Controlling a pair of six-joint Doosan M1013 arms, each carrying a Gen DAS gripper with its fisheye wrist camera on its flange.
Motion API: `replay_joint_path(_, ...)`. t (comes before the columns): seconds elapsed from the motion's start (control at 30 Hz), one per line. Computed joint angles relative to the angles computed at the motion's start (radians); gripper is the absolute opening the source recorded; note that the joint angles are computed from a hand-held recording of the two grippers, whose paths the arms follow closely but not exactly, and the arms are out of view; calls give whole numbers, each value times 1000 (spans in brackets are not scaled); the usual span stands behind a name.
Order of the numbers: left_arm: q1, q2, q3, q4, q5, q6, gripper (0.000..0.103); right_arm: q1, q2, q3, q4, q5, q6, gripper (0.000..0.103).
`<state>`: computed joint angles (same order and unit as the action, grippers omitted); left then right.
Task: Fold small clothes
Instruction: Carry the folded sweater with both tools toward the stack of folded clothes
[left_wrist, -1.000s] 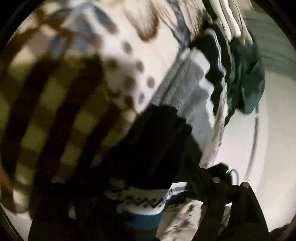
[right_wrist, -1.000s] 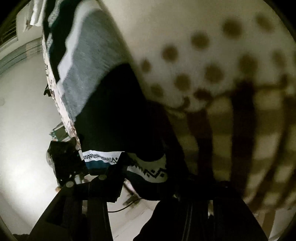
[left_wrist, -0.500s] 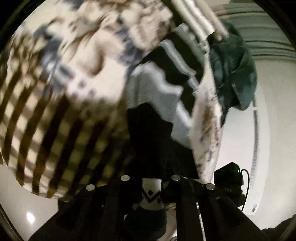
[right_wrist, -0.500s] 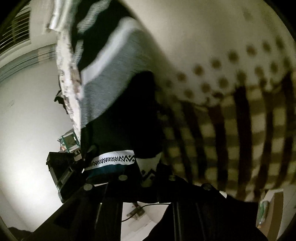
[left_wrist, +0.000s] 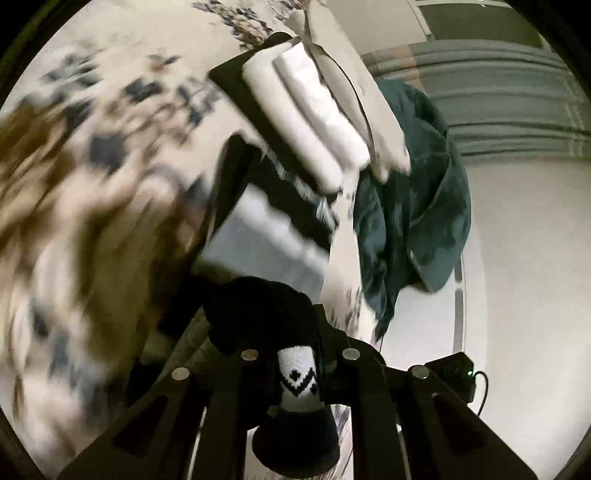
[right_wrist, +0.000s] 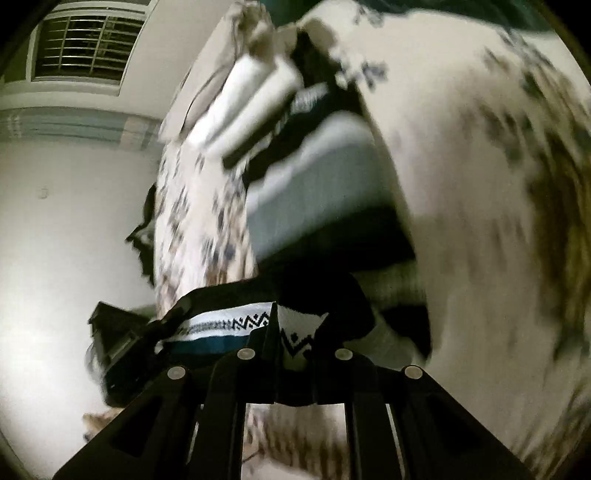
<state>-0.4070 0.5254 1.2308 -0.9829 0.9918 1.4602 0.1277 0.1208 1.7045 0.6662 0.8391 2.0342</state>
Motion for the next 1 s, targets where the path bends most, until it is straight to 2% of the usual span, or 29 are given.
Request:
replay_joint_path(0.1,-3,124,-178,46,54,-62,13,-35,106,-111,-62,7,33,11)
replay_joint_path(0.17,-5,216,-319,84,110,-110,30,-52,174,-177,-63,10,42,11)
replay_joint_path(0.2,-3,260,-387,90,134,-128,51,-59,198,-202,-64,12,48,12)
replay_joint_path(0.23,-1,283,-420,83,137,-135,60,-64,223,-224,-42,16,34,12)
replay_joint_path(0.3,10,299,-441,41,124,-137,63,-81,270,-275,-20,64,39,17)
replay_joint_path(0.33,19,298,-430,-7,110,-117,76,-86,273,-275,0,66,30,20)
replay_joint_path(0.37,26,281,-397,-39,76,-92,79,-92,265,-259,44,39,-1,32)
replay_joint_path(0.4,30,268,-378,-35,55,-86,79,-93,255,-245,57,14,-16,48)
replay_joint_path(0.47,28,243,-358,57,50,-78,79,-86,229,-218,19,-32,-4,59)
replay_joint_path(0.53,13,242,-379,184,83,-58,79,-77,217,-207,-53,-44,47,59)
replay_joint_path(0.63,-15,293,-466,300,197,-23,79,-70,221,-210,-105,-40,64,59)
replay_joint_path(0.7,-34,336,-532,359,249,-9,79,-70,240,-230,-95,3,32,59)
replay_joint_path(0.77,-52,377,-606,442,291,-21,79,-60,283,-289,-170,109,59,59)
replay_joint_path(0.8,-61,410,-663,493,321,-47,79,-55,298,-307,-197,128,63,59)
replay_joint_path(0.93,-59,510,-832,539,397,-125,79,-33,384,-409,-376,219,100,56)
replay_joint_path(0.97,-58,518,-850,544,402,-127,79,-30,406,-437,-432,248,134,51)
replay_joint_path(1.0,-55,518,-854,544,402,-124,79,-34,415,-447,-435,258,145,50)
